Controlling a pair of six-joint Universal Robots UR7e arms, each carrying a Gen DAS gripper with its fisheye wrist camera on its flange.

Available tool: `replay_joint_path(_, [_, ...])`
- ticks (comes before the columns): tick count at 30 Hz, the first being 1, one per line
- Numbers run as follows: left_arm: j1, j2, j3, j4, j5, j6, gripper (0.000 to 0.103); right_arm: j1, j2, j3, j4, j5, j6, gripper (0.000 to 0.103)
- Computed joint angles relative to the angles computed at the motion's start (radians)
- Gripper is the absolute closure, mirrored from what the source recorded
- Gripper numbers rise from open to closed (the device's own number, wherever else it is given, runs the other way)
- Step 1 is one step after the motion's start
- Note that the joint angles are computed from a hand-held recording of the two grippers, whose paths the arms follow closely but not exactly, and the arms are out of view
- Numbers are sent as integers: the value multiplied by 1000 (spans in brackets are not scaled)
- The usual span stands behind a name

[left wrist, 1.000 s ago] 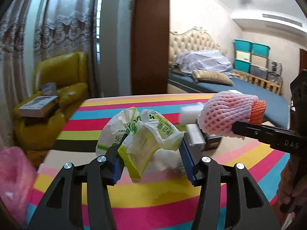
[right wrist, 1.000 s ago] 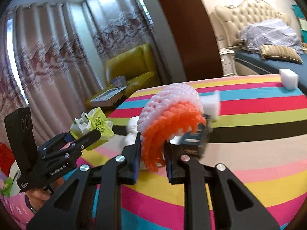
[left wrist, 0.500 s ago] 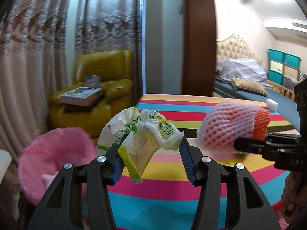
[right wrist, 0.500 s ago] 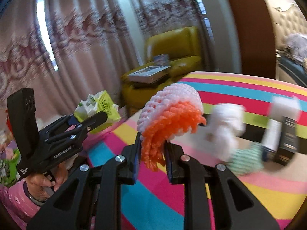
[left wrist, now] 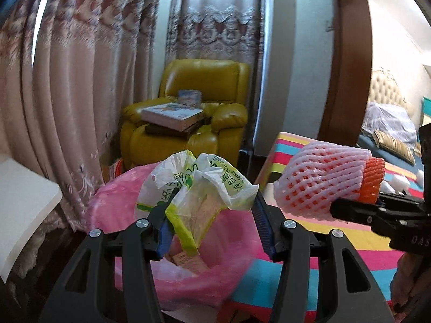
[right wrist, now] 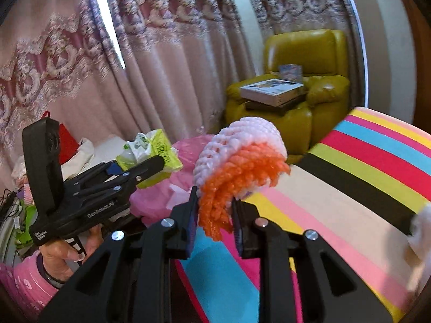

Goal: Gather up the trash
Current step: 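Carry the bag and fruit net over the pink bin and open both tools, then move both tools back to the table and grasp the black DORMI box with the right tool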

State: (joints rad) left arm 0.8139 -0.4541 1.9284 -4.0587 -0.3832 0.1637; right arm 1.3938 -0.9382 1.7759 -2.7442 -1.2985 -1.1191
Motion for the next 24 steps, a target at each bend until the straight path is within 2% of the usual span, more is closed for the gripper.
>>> replay_joint_path(3, [39,-30,-11,33,-28,-2,50,40,48,-20,-15,-28,-11,76])
replay_joint_path(5, [59,-34,-41,36,-9,26,43,67,87,-42,-15,-59,-18,49])
replay_joint_path(6, [71,-41,-51,33,9,38,31,73,99,-45,-26,-62,-19,28])
replay_joint_path(7, [82,-47,-56,9,23,52,25,78,114,-48,-48,-66,-25,24])
replay_joint_path(11, [104,-95,-31,-34,54,42,20,83,129,-54,-55,-91,-40,24])
replay_joint_path(13, [96,-93,-26,-99,92,76,12,75,115,-40,-66,-90,-36,24])
replay_joint_path(14, [92,-89,-25,-137,108,93,12,70,109,-32,-79,-93,-37,24])
replay_joint_path(17, [82,-87,-3,-100,133,21,11,40,66,7,-131,-92,-29,24])
replay_joint_path(21, [58,-28,-38,-90,170,11,10,-13,1,70,-230,-96,-39,21])
replay_joint_path(24, [40,8,-59,43,148,-80,10,-61,-43,97,-300,-92,-39,20])
